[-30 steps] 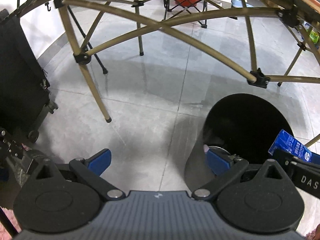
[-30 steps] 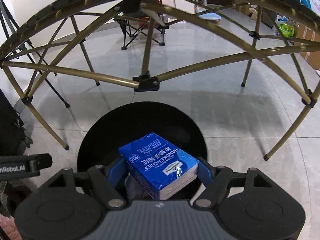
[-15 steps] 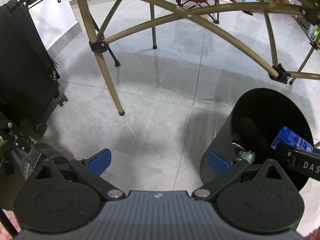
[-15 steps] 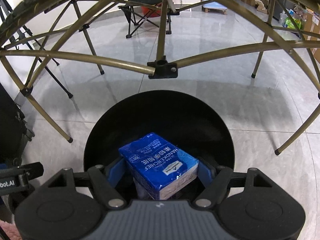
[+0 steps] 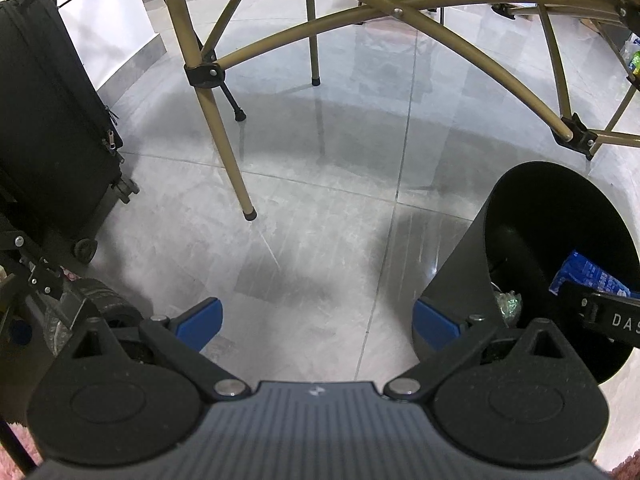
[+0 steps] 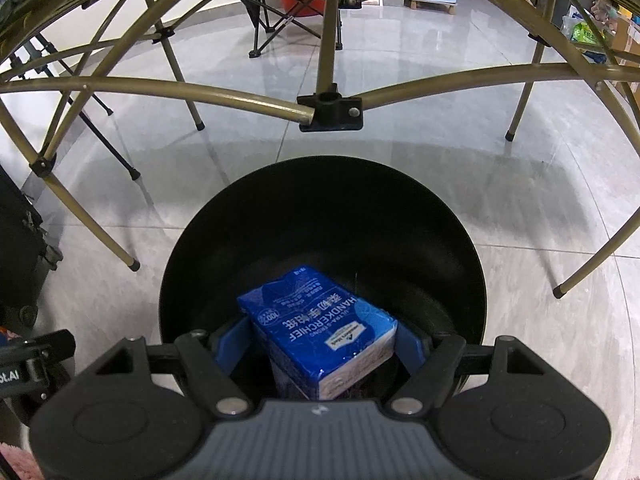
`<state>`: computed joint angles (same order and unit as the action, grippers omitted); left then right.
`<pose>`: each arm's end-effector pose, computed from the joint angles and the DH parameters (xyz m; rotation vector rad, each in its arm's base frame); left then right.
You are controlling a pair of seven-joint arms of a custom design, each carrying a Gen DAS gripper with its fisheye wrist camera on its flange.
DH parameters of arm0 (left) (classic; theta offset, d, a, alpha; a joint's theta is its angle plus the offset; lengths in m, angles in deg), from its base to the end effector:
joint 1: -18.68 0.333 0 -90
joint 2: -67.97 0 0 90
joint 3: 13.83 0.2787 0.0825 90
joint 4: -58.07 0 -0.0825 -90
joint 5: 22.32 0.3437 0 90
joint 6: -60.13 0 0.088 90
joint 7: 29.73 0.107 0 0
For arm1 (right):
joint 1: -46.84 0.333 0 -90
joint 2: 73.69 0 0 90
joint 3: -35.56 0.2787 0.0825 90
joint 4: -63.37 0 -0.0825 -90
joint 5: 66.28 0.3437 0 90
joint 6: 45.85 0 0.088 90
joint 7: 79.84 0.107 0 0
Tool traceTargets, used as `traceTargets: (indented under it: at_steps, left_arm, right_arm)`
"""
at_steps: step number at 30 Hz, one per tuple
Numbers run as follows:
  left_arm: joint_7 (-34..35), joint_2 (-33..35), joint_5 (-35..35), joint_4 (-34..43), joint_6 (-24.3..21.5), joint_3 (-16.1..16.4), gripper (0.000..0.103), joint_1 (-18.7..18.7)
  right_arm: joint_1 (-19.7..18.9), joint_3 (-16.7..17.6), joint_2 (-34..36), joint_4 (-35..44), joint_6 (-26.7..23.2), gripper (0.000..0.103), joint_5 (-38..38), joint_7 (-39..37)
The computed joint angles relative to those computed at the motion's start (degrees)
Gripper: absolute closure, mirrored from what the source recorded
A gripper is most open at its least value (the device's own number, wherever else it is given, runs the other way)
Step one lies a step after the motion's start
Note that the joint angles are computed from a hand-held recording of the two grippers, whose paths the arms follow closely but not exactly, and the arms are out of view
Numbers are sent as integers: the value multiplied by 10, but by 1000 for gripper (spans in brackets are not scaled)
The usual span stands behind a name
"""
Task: Collect trash
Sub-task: 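Open the right gripper and drop the tissue pack into the bin, then raise both empty tools back toward the sheep toy and sponge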
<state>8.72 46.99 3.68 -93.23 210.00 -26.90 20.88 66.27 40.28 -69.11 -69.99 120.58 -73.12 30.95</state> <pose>0.4017 -0.0854 0.3856 -2.2091 1.5409 -0.2902 0.4753 0.2207 0.3521 -2.0478 1.7338 -0.3241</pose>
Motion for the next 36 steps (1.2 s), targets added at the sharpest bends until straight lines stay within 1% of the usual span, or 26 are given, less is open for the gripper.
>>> traceTargets:
  at_steps: [5, 6, 7, 8, 9, 11, 14, 24, 32, 36]
  left_arm:
    - [1, 0, -1, 0, 1, 1, 0, 0]
    - [1, 0, -1, 0, 1, 1, 0, 0]
    - [1, 0, -1, 0, 1, 1, 0, 0]
    - [1, 0, -1, 0, 1, 1, 0, 0]
    - [2, 1, -1, 0, 1, 1, 0, 0]
    - [2, 0, -1, 0, 1, 1, 0, -1]
    - [2, 0, -2, 0, 1, 1, 0, -1]
    - [5, -7, -5, -6, 9, 0, 0, -3]
    - [6, -22, -7, -13, 21, -4, 0, -2]
    - [4, -26, -1, -11, 23, -12, 0, 1]
  right_arm:
    - [0, -1, 7, 6, -6, 25, 1, -1]
    - [-3, 4, 9, 11, -14, 17, 19, -18]
    - [-5, 7, 9, 11, -16, 7, 34, -29]
    - [-6, 8, 11, 11, -14, 2, 43, -35]
    - [-4, 5, 11, 11, -12, 0, 38, -30]
    - [1, -1, 12, 12, -13, 0, 17, -14]
    - [2, -2, 12, 11, -15, 0, 10, -11]
    - [1, -2, 6, 7, -15, 0, 6, -8]
    - [-5, -5, -21, -16, -6, 0, -17, 17]
    - [-10, -2, -43, -34, -1, 0, -13, 13]
